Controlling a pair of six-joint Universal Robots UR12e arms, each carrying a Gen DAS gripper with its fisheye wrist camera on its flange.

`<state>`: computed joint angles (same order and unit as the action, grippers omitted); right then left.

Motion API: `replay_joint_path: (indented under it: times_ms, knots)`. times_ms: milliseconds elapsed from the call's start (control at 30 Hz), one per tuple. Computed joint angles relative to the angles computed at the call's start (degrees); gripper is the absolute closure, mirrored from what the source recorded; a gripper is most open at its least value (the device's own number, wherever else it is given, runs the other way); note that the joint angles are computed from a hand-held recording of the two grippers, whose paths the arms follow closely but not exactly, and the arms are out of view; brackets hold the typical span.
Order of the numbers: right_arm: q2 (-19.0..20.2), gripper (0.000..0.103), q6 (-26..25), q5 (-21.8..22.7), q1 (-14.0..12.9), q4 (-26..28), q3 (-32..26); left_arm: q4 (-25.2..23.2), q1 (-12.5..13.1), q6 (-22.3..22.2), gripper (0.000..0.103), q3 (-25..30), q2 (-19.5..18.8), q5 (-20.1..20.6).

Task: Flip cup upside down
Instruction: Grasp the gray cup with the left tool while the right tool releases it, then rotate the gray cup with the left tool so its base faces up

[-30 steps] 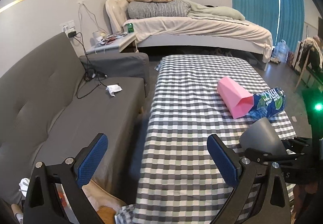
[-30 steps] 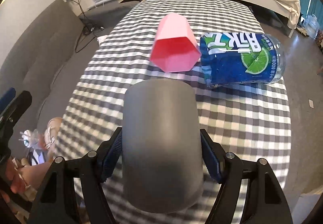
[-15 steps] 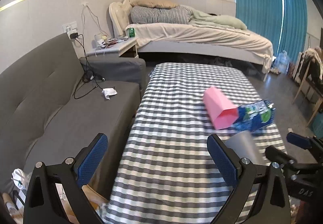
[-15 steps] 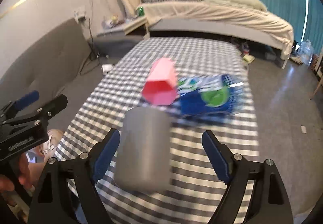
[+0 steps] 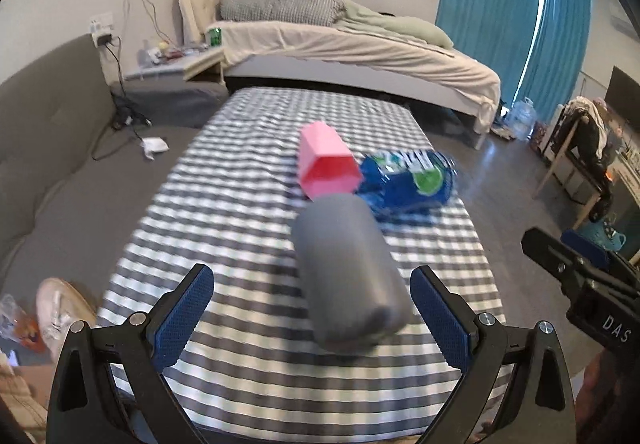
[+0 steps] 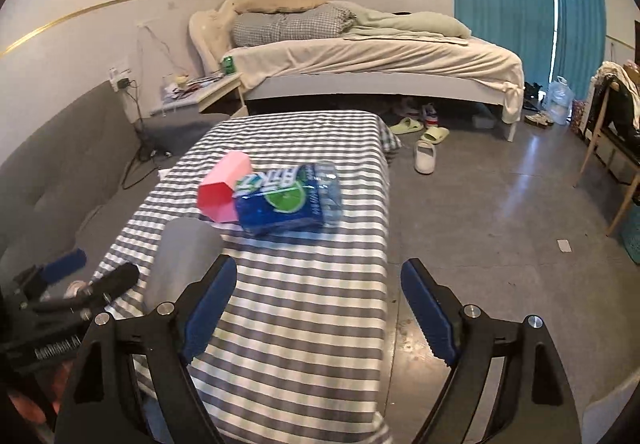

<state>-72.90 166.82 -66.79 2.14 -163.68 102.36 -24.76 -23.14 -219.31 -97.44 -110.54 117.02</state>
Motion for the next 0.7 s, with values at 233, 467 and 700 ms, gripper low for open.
replay_joint_path:
  times_ms: [233,467,700]
  knots:
    - [0.84,0.019,0.25,-1.22,-0.33,-0.06,-0.52,-0.17,0.84,-2.95,0.003,0.37,-1.84,-5.72]
    - [1.61,0.019,-0.11,-1.91,0.07,0.99,-1.28,4.65,1.68,-0.31,0.021,-0.73,-2.62,-11.00]
    - [1.73,0.019,-0.68,-2.17,0.81,0.73,-1.50,3.49,1.84,1.01,0.026,-0.80,-1.93,-11.97]
